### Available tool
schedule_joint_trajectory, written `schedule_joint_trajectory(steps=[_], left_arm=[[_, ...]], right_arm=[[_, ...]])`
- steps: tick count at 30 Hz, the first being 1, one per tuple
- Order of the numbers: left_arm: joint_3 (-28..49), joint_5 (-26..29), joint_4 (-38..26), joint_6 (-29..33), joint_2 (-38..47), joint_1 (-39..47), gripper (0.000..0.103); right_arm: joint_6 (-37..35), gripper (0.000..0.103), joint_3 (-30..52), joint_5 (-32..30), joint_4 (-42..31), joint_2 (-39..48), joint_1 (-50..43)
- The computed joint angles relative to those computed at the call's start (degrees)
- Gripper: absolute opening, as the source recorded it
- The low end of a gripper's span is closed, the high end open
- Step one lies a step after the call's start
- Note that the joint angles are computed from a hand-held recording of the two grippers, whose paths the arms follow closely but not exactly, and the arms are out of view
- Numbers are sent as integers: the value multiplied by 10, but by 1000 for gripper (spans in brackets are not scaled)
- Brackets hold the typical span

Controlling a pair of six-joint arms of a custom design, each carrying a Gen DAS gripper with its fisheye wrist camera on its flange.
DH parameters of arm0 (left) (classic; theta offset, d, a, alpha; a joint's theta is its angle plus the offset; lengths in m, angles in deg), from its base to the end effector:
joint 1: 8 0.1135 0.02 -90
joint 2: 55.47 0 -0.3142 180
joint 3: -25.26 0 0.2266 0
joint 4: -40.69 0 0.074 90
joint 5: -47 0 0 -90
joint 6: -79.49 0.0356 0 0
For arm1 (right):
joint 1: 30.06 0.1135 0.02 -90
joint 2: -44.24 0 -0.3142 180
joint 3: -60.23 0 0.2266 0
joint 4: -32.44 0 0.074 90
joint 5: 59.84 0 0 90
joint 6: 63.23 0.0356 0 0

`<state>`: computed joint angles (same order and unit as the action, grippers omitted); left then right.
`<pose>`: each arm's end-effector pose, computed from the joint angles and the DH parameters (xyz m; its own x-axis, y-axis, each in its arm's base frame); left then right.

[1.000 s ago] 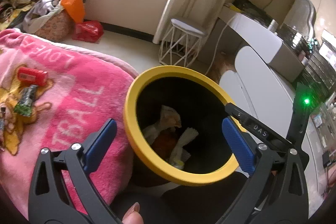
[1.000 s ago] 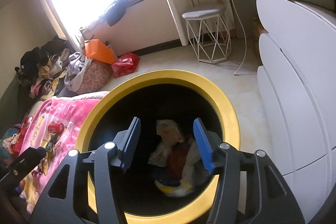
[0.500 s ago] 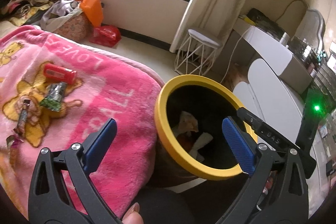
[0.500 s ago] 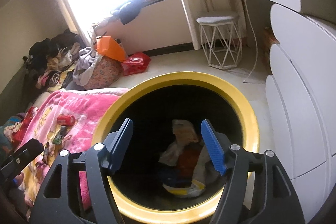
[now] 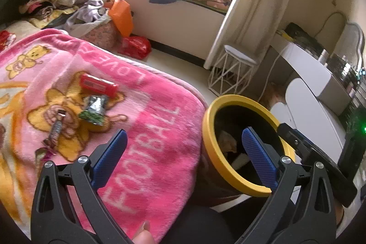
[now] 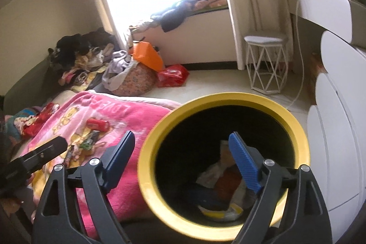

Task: Collect trash
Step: 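Move both open tools back over the remaining trash on the blanket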

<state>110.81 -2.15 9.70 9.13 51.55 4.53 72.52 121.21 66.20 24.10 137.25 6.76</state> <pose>0.3802 0.0607 0.2510 -0.6534 0.1152 -0.7482 0.4720 0.8347 -0.2837 0.2582 0.1672 0.2405 -0.4519 0.3852 -0.8046 0.2837 0.9172 0.2798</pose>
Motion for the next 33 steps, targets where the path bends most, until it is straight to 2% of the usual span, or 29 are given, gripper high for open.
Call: schedule_joint_trajectory(steps=[14,22,33], left_arm=[[40,1,13,-18,23,58,92],[71,0,7,-23,40,90,92],[127,-23,-10,-15,74,134,92]], right_arm=[[-57,85,84,-4,-13,53,43],[-94,91,144,-17,-27,94,54],[-125,93,254,-77,-67,172,33]])
